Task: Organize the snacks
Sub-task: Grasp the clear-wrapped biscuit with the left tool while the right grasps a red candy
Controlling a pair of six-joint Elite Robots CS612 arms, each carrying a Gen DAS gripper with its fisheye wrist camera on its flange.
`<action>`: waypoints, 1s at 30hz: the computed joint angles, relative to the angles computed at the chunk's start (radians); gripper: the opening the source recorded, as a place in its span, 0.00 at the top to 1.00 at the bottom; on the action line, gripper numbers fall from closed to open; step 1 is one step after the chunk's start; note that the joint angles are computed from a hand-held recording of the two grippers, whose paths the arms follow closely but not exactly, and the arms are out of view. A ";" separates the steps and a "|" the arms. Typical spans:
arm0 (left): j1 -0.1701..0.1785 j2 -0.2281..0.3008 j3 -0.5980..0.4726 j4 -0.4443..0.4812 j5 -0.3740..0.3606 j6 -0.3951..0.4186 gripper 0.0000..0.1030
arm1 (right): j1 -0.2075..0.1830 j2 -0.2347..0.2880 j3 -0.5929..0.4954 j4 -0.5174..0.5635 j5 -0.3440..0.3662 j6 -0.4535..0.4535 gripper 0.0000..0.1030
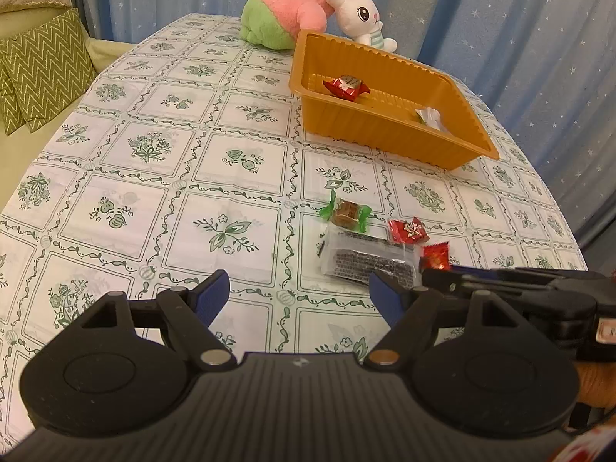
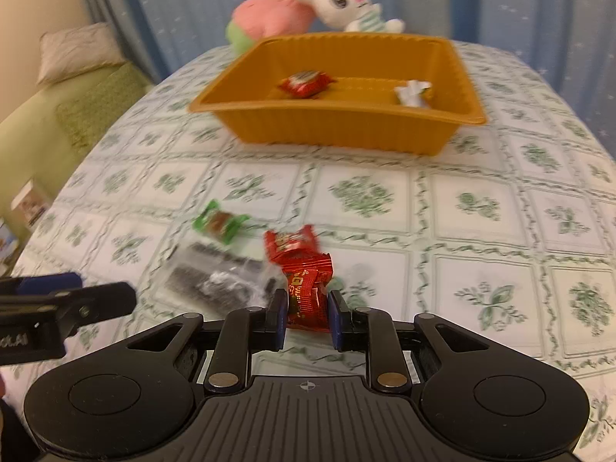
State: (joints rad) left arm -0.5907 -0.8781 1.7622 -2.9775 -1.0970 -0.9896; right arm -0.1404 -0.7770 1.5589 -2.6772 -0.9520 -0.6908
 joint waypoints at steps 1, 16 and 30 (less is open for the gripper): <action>0.000 -0.001 0.000 0.002 0.001 -0.003 0.25 | -0.001 -0.004 0.000 0.029 0.009 -0.029 0.78; -0.004 0.044 -0.040 -0.043 -0.010 0.073 0.28 | -0.054 -0.043 0.064 0.099 0.057 -0.097 0.78; -0.015 0.104 -0.128 0.045 0.029 0.227 0.59 | -0.067 -0.010 0.073 -0.123 0.023 0.041 0.78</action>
State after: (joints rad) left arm -0.6053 -0.7745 1.6338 -2.9326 -1.0676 -0.7627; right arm -0.2073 -0.7869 1.6317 -2.8005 -0.9292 -0.6494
